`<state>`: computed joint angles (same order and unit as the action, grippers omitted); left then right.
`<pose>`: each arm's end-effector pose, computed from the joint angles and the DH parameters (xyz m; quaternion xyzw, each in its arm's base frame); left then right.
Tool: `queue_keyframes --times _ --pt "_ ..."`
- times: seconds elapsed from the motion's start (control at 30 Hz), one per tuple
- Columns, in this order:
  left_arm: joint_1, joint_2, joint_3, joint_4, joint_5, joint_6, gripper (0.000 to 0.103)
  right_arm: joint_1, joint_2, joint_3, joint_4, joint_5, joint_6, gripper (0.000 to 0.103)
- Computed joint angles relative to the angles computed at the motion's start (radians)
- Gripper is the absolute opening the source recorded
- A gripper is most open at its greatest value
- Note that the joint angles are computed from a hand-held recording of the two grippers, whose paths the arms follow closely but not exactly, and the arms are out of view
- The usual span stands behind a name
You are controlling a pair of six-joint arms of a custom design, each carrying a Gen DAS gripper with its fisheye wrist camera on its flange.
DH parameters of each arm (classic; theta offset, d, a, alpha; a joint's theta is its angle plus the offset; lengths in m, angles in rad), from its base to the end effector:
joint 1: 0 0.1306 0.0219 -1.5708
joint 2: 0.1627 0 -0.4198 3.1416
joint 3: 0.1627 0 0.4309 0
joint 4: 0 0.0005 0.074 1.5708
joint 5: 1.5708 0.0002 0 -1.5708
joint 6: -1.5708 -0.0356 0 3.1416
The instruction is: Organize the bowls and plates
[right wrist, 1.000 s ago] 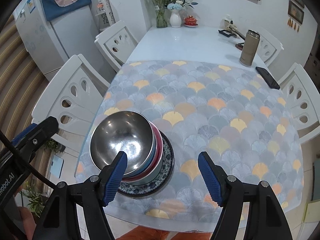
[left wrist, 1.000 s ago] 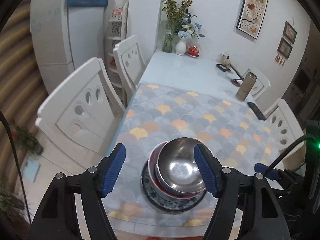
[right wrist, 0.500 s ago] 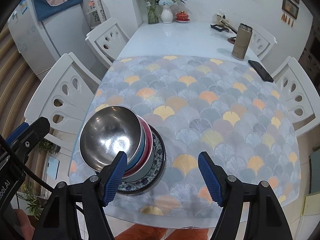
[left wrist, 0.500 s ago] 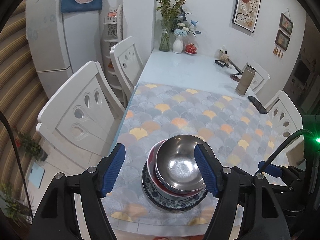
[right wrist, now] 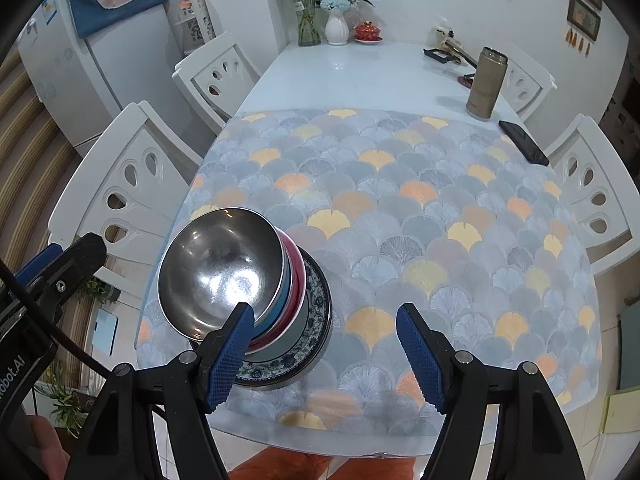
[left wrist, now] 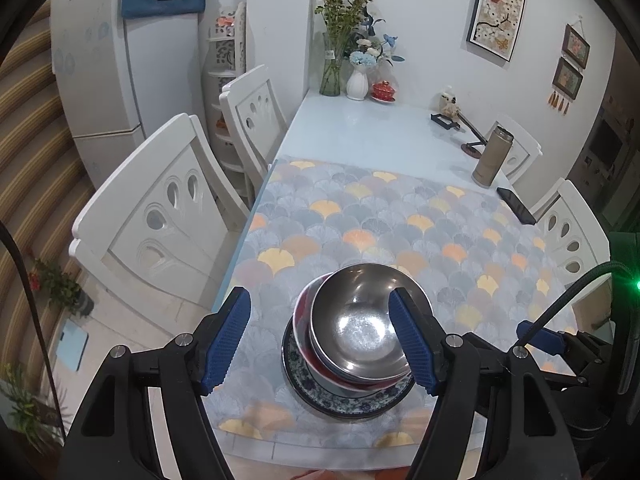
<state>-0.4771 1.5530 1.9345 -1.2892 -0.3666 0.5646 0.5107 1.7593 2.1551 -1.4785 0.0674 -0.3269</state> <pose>0.4927 -0.2409 0.6218 -0.0999 0.9262 -0.0098 0.3634 0.5380 0.2981 0.5941 -0.0809 0.9665 0.0683 0.2339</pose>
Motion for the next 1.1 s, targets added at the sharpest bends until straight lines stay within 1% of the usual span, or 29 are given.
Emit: queue_keyframes --times 0.17,0.3,0.5,0.63,0.77,0.93,1.0,1.1 --pt "-0.003 0.000 -0.002 0.004 -0.014 -0.006 0.070 0.000 0.005 0.005 -0.006 0.000 -0.002 0.072" --pt "0.000 0.003 0.001 0.001 -0.002 0.000 0.070 -0.001 0.005 0.005 -0.004 0.000 0.003 0.072" --pt "0.001 0.008 0.005 -0.005 -0.006 -0.003 0.070 -0.001 0.006 0.002 -0.001 0.004 0.008 0.072" --pt "0.008 0.019 0.016 -0.025 -0.019 -0.003 0.070 -0.002 0.011 0.009 -0.005 0.004 0.006 0.072" --pt "0.018 0.020 0.015 -0.035 -0.007 0.016 0.070 0.000 0.017 0.018 -0.010 0.010 0.008 0.072" --pt "0.021 0.025 0.021 -0.044 -0.008 0.013 0.070 0.000 0.025 0.030 -0.015 0.011 0.013 0.072" --pt "0.018 0.031 0.029 -0.051 -0.024 0.011 0.070 0.001 0.028 0.036 -0.019 0.012 0.010 0.072" --pt "0.010 0.055 0.061 -0.081 -0.069 -0.004 0.070 0.000 0.033 0.048 -0.033 0.017 0.007 0.072"
